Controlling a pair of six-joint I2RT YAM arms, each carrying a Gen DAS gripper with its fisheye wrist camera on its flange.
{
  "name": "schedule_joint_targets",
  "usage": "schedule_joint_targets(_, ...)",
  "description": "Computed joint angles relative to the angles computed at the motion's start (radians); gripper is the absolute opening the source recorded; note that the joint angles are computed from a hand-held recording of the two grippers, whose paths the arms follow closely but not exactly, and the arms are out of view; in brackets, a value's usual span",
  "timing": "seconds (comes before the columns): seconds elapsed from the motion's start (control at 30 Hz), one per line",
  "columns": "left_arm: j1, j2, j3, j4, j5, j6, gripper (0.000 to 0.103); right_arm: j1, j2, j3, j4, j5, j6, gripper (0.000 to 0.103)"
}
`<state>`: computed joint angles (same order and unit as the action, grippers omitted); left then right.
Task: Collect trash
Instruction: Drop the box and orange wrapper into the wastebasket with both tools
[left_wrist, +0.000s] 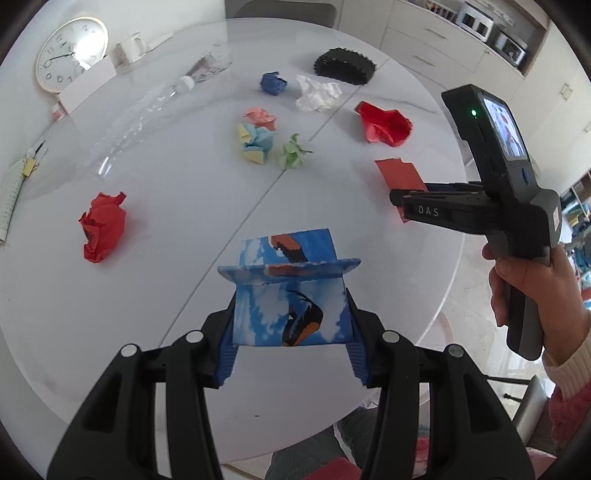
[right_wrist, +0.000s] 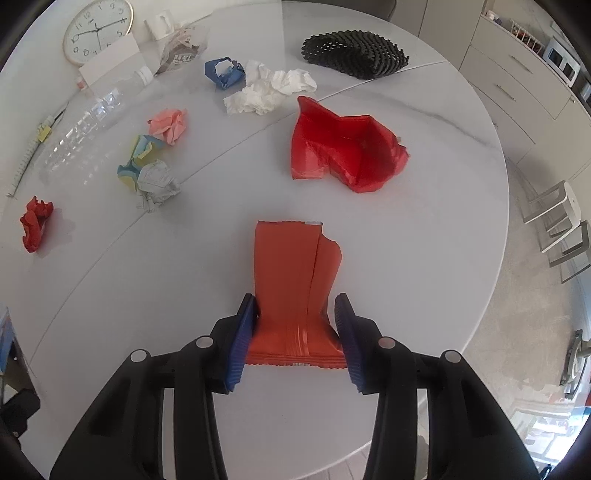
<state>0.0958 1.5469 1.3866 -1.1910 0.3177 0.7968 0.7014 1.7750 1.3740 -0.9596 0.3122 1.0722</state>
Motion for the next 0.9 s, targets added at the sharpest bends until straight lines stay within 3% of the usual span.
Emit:
schedule_joint_targets(0.13, -0.076, -0.112, -0.104, -0.042, 0.007, 0.046, 0.048, 0.043, -0.214, -0.153, 0.003, 0.005, 0.078, 0.045)
schedule_joint_targets(0.27, -0.216, -0.249, -0.268, -0.063, 0.005, -0.01, 0.048, 0.121, -0.433, -0.255, -0.105, 0.049, 0.159, 0.045)
schedule_joint_targets(0.43, -0.525, -0.413, -0.496, 0.03, -0.069, -0.283, 0.048, 0.29, -0.652, -0.32, -0.283, 0.086, 0.285, 0.045)
schedule_joint_targets(0.6, -0.752, -0.434, -0.616, 0.117, -0.092, -0.576, 0.048, 0.521, -0.798, -0.376, -0.429, 0.119, 0.47, 0.046)
schedule_joint_targets(0.77, -0.944, -0.431, -0.667, 0.178, -0.203, -0.837, 0.06, 0.685, -0.883, -0.426, -0.473, 0.125, 0.579, 0.046)
schedule_joint_targets(0.9, -0.997, -0.466, -0.647, 0.152, -0.241, -0.947, 0.067, 0.771, -0.912, -0.449, -0.469, 0.132, 0.604, 0.046)
